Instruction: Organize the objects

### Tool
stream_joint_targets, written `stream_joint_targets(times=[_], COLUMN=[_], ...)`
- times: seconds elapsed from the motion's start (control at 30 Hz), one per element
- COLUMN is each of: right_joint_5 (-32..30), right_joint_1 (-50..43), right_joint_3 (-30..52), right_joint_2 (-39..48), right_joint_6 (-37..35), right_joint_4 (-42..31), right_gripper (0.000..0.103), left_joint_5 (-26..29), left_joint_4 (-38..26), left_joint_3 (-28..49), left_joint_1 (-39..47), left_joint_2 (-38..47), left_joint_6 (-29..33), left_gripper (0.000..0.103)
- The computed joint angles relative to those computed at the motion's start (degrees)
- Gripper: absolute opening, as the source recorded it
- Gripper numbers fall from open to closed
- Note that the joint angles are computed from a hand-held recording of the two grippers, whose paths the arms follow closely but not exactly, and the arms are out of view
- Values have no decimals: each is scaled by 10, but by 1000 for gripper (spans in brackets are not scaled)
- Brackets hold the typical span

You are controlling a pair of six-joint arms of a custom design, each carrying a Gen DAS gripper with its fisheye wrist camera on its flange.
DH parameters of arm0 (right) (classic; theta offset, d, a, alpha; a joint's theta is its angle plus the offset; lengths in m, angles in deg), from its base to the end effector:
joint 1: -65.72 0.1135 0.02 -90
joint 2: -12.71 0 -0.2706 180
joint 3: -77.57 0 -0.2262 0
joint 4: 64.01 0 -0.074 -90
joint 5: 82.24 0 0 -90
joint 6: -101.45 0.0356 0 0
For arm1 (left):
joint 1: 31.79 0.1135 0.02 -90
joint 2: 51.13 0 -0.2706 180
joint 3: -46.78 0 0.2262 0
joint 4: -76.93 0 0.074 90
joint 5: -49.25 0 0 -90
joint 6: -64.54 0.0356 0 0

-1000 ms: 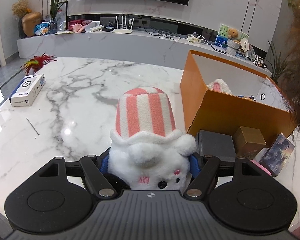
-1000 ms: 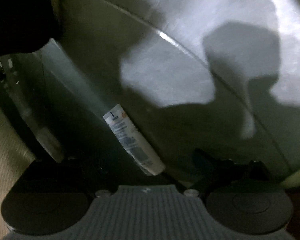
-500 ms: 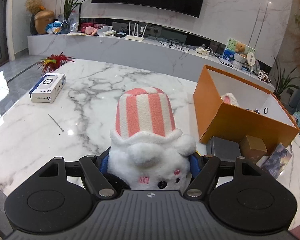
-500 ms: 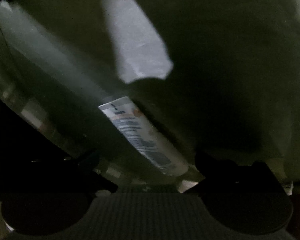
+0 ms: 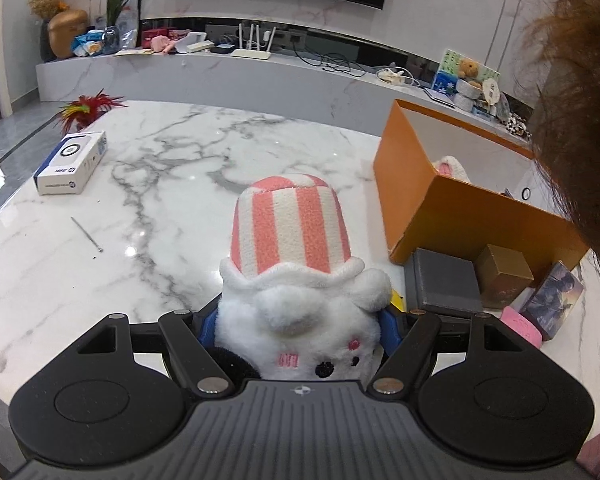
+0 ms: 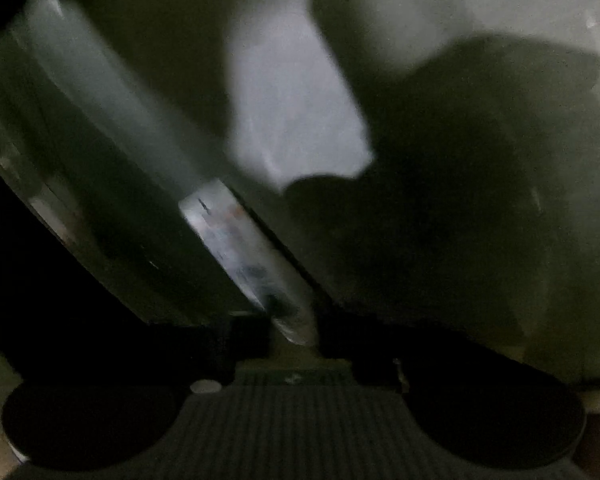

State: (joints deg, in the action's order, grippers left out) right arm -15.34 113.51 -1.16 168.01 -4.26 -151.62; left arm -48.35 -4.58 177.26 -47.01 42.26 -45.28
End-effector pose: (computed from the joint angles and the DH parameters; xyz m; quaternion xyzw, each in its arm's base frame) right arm 0.2013 0.2427 -0.0227 0.3899 -0.7958 -0.0553 0.4599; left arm 0.2854 -0.0728 0.4435 -0.0626 0.9181 -0.0581 0.3870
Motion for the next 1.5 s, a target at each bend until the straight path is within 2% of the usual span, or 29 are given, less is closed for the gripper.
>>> stream_joint_targets(times=[0.03,0.1,0.17,0.2,0.23,0.3,0.37,0.43,0.6,0.8,0.87,0.9,1.07,1.1,1.13,1.2,1.27,1.3,1.37,1.4,1.43,1.47,1.5], right_joint_5=[33,43,30,14,3,-25,-46,-76,-98,-83,-63,-45,-10,5,29,64,86,95,73,50,30,15,-4], right_joint_1=[-3,-21,-30,-32,-28,-18,-16,-9,37,86,89,91,63,49,32,-18,-60,-73,-85,-80,-69,-50,-19], right_joint_3=[14,43,79,82,78,63,45,38,22,88,101,96,23,19,20,49,76,92,102,93,81,82,107], right_joint_2=[-12,-16,-4,-2,-2,5,19,33,45,104,107,96,12,-5,-25,-40,-52,-51,-53,-63,-75,-64,-54], right_joint_6=[-4,-8,-54,-73,-83,-91,-61,-49,-73,-47,-2,17,42,45,56,67,43,25,-29,-78,-125,-145,-123], right_joint_4=[2,-15,-67,-88,-97,-100,-78,-74,-79,-144,-144,-133,-70,-65,-52,-62,-76,-95,-128,-135,-139,-139,-166], right_gripper=[0,0,9,22,58,92,93,102,102,100,77,40,31,22,0,0,0,9,28,52,64,64,60], left_joint_5=[0,0,-1,0,1,4,8,12,34,42,46,48,56,58,59,62,63,63,64,64,64,64,63], left_joint_4=[1,3,4,5,5,8,5,2,1,0,-1,-1,-1,-1,1,2,2,2,4,5,5,4,2], left_joint_3=[0,-1,-4,-7,-7,-10,-6,-1,-2,-5,-4,-3,-2,-2,-5,-7,-6,-6,-6,-7,-8,-9,-7], left_joint_1=[0,-1,-1,-1,-1,1,3,5,14,14,15,15,20,21,21,21,18,17,15,13,13,12,12], left_joint_2=[0,-3,-8,-11,-12,-14,-10,-4,2,1,2,2,1,0,-2,-5,-7,-9,-12,-12,-12,-12,-9], left_joint_6=[0,-1,-2,-2,-3,-2,-1,0,-3,1,3,3,3,3,3,3,3,3,3,4,5,5,5], left_gripper=[85,85,85,85,85,85,85,85,85,85,85,85,85,85,85,85,85,85,85,85,86,86,86])
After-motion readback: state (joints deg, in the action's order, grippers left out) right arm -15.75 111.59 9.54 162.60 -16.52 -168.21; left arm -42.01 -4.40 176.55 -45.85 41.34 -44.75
